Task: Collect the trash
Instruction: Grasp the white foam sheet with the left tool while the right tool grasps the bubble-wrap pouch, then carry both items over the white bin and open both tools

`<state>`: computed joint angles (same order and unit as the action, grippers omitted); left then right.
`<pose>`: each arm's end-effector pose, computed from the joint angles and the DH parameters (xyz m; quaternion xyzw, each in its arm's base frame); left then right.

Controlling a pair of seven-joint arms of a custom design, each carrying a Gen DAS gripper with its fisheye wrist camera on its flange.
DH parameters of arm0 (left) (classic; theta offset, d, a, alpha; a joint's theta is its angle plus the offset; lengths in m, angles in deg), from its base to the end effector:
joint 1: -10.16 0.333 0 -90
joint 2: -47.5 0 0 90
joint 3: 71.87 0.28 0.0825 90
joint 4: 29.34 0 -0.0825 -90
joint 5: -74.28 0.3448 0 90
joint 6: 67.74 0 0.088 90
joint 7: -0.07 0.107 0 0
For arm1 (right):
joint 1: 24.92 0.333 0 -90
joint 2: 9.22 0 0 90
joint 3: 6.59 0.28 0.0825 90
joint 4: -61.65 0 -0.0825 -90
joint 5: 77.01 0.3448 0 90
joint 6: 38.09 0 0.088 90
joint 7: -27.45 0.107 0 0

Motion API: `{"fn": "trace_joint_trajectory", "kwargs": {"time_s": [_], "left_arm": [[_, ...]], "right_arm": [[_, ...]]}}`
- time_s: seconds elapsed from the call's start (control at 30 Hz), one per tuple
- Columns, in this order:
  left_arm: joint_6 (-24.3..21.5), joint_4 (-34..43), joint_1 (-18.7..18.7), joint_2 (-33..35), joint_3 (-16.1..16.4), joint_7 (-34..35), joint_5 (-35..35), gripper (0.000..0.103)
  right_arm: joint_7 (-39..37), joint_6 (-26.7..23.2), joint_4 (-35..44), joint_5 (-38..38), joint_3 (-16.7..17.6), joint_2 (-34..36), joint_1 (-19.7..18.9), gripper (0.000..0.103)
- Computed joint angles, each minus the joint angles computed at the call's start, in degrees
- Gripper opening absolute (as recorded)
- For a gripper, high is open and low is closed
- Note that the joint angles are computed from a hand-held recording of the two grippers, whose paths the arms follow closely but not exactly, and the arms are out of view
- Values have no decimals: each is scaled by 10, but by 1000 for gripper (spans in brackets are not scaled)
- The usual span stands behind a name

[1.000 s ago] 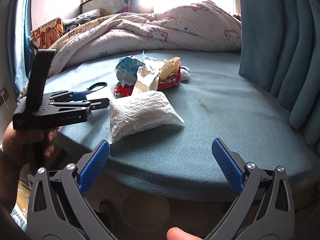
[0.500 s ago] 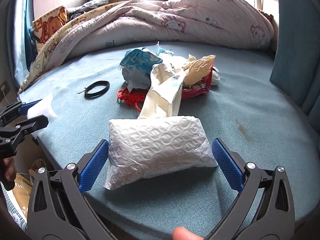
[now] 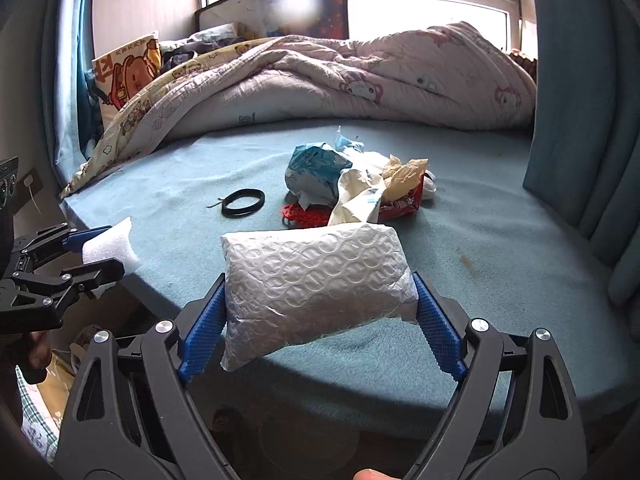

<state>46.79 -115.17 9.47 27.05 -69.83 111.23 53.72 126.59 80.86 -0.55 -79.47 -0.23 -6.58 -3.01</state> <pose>0.3958 -0.0066 0.8431 -0.5150 0.7304 -0.3805 0.2375 0.4518 0.2375 0.8389 -0.7251 0.5166 -0.2187 0.3993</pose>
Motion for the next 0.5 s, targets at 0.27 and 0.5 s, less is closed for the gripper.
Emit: {"fn": "trace_joint_trajectory", "kwargs": {"time_s": [0.27,0.5], "left_arm": [[-16,-91,-11,-102,5,16,14,56],[-8,-311,-24,-244,-3,-4,37,56]], "right_arm": [[-34,82,-289,28,26,-219,15,83],[-16,149,-560,86,39,-354,36,83]]}}
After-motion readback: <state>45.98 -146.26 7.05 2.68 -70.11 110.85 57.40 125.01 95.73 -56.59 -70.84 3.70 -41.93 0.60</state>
